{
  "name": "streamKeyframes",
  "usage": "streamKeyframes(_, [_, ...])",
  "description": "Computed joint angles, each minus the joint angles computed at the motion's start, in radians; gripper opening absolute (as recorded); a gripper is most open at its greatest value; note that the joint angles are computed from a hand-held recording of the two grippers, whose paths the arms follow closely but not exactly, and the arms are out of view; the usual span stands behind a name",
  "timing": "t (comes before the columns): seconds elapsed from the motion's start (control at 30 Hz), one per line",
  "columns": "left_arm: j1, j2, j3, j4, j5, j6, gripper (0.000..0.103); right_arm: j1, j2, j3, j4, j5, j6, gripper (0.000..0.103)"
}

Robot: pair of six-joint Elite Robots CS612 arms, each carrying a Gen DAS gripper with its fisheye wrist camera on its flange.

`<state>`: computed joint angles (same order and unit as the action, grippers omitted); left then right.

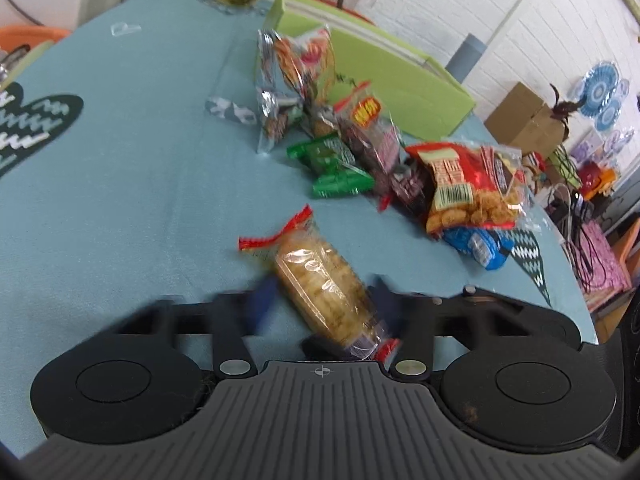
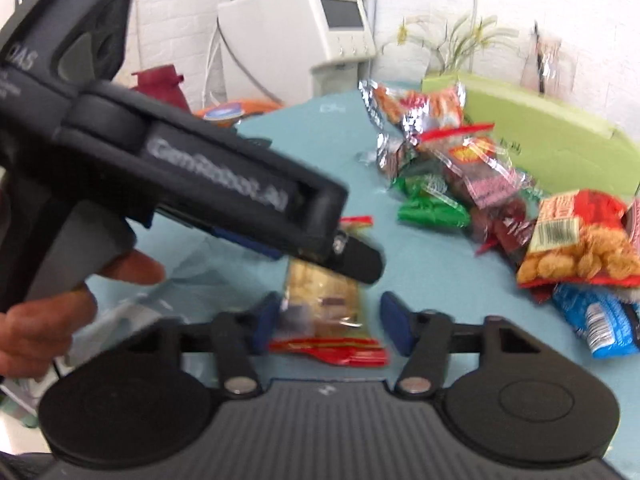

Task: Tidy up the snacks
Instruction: 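Grasp the clear cracker pack with red ends using the right tool, then lower the cracker pack into the green box and open the right tool, then grasp the red bean snack bag with the left tool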

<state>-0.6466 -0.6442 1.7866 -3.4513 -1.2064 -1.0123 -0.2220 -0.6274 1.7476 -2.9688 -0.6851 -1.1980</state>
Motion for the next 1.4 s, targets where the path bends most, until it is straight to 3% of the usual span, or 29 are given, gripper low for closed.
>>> streamKeyframes(0.07, [0.006,0.001,0.000,-0.035,-0.009,-0.019,0.015,-0.004,-0.004,-0.005,0.022,0.021,0.004,0.044])
streamKeyframes(0.17, [0.016,-0.007,-0.022,-0.080,-0.006,0.035,0.013,-0.016,-0.005,-0.024,-0.009,0.074,0.042,0.044])
streamKeyframes(0.3, [0.030,-0.012,-0.112,-0.050,0.026,0.165,0.013,-0.021,0.016,-0.092,-0.138,0.135,0.207,0.045])
streamKeyframes(0.43, [0.077,0.018,-0.269,0.028,-0.018,0.270,0.013,-0.002,0.066,-0.216,-0.306,0.099,0.394,0.045])
streamKeyframes(0.53, [0.108,0.059,-0.403,0.117,-0.037,0.321,0.013,0.017,0.100,-0.335,-0.283,0.055,0.468,0.045])
streamKeyframes(0.63, [0.134,0.107,-0.527,0.203,-0.033,0.351,0.013,0.035,0.133,-0.452,-0.182,0.021,0.492,0.045])
streamKeyframes(0.77, [0.167,0.173,-0.659,0.291,-0.039,0.367,0.013,0.058,0.190,-0.602,-0.042,-0.009,0.491,0.045])
streamKeyframes(0.87, [0.188,0.215,-0.730,0.339,-0.050,0.370,0.021,0.077,0.241,-0.718,0.089,-0.026,0.474,0.048])
streamKeyframes(0.97, [0.194,0.228,-0.747,0.354,-0.010,0.368,0.051,0.084,0.272,-0.773,0.114,-0.046,0.479,0.067])
streamKeyframes(1.07, [0.187,0.212,-0.707,0.297,0.027,0.369,0.055,0.071,0.280,-0.773,0.048,-0.017,0.513,0.074])
streamKeyframes(1.17, [0.169,0.183,-0.645,0.215,0.057,0.392,0.065,0.042,0.278,-0.745,-0.118,0.050,0.627,0.102])
streamKeyframes(1.27, [0.143,0.155,-0.583,0.140,0.089,0.419,0.074,0.010,0.248,-0.678,-0.233,0.087,0.668,0.102])
streamKeyframes(1.4, [0.102,0.122,-0.499,0.077,0.104,0.433,0.078,-0.035,0.194,-0.547,-0.336,0.120,0.668,0.102])
